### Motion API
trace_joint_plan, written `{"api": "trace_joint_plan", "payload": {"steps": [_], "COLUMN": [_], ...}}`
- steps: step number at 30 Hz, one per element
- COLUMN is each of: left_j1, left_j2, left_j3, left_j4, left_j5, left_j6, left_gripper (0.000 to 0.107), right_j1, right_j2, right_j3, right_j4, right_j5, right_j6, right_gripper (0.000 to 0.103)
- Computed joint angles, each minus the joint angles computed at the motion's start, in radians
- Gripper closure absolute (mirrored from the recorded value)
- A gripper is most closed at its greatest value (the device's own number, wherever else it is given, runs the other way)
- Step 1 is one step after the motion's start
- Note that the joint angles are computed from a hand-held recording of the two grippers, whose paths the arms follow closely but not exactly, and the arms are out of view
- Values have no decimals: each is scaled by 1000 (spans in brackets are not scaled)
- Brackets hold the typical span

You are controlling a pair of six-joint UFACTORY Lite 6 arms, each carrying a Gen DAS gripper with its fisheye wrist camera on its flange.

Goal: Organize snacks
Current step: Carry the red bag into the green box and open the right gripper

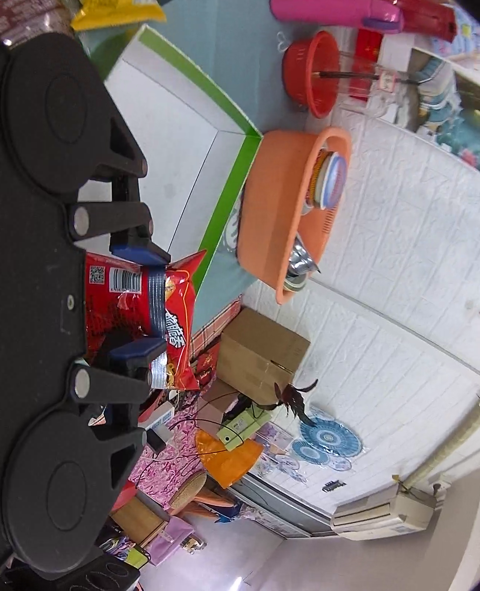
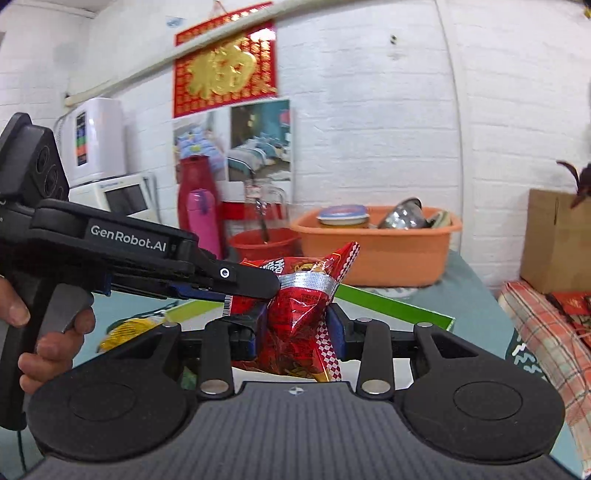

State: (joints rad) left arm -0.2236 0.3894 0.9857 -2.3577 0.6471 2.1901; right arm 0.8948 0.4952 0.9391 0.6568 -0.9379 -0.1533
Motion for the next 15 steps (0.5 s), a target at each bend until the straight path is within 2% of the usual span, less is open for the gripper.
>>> {"api": "trace_joint_plan", "payload": {"steps": [6,7,8,9,10,11,12,15], "left_j1": [9,13,13,12,9,3,-5,-29], "left_j2": [174,191,207,214,211,193,166,39], "left_j3": [165,178,198,207,202,183,149,17], "left_j4": [97,112,132,136,122,82,18,-145], "left_j5": [-58,-60,-69,-80,-91,-102,-105,-91], "left_j6": [-89,-100,-122,-131,-121,-83,-17,187], "left_gripper": [59,56,51,23,4,4,4,4], "right_j1": [-79,-84,-89,-91,-87,-82,-70,-16], "right_j2": [109,125,142,158,176,188,195,168], "right_j3": [66,77,93,107,128,145,153,110], "right_j4": [-92,-99,-104,-99,-70,-42,2,107], "right_j5": [65,74,87,98,112,127,125,29], "right_j6": [88,95,95,86,57,19,-25,-130], "right_gripper": [41,40,37,33,30,10,0,0]}}
